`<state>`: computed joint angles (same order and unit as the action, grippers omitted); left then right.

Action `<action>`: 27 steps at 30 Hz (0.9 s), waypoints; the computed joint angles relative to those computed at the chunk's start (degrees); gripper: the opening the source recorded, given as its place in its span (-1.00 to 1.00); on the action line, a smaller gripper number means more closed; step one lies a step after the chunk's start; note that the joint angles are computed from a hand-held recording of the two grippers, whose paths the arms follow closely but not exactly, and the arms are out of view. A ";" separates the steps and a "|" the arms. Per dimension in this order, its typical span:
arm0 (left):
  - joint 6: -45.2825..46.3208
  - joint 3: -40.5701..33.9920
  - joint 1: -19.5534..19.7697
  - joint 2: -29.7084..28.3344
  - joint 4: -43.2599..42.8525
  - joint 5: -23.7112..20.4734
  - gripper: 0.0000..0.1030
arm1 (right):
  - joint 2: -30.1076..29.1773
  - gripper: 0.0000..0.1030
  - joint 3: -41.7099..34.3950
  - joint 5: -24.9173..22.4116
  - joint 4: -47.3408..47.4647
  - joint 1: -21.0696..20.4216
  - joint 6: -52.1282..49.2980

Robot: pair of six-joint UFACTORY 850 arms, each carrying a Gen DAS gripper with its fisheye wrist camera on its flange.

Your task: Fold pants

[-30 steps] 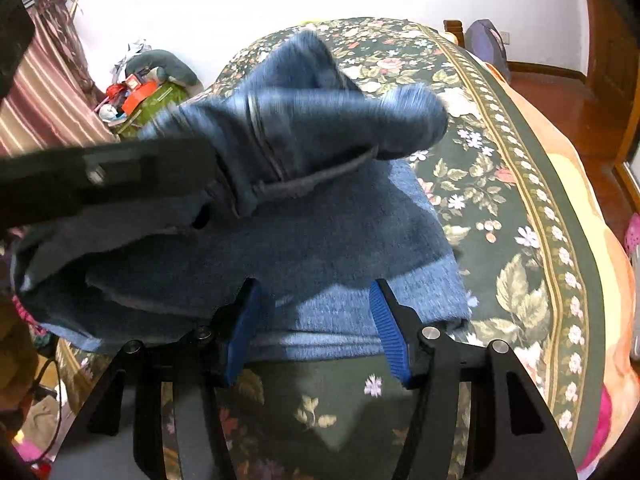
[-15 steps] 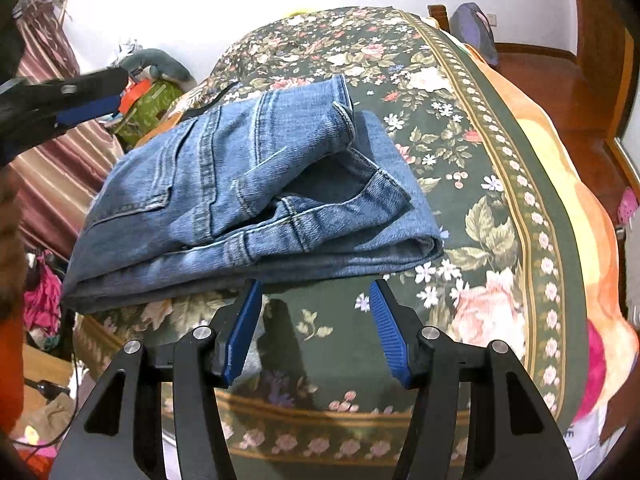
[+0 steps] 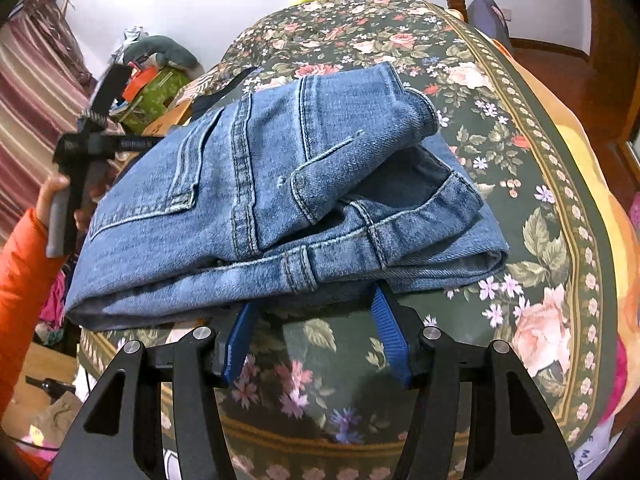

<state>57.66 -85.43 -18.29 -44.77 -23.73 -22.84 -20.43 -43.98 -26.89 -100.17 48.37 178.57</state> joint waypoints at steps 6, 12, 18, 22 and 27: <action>11.23 0.31 4.29 -0.17 -10.78 -3.11 0.45 | -1.26 0.05 -2.83 1.08 8.34 -2.55 -12.00; 20.58 7.87 8.91 4.57 -18.98 -1.30 0.45 | -2.88 0.05 -5.91 -0.60 13.05 -5.69 -19.91; 31.01 17.91 11.53 11.48 -26.40 -3.34 0.45 | -1.79 0.05 -6.02 -3.33 22.04 -4.67 -28.97; 34.36 22.99 11.56 15.32 -30.06 -5.90 0.44 | 0.61 0.05 -4.65 -6.92 25.95 -2.08 -31.48; 46.14 28.24 9.76 20.75 -40.13 -0.72 0.42 | 3.19 0.05 -3.82 -10.49 27.69 0.46 -33.13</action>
<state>103.81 -57.20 -8.54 -24.02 -63.86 -23.56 -17.24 -47.80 -37.38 -72.48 48.83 145.44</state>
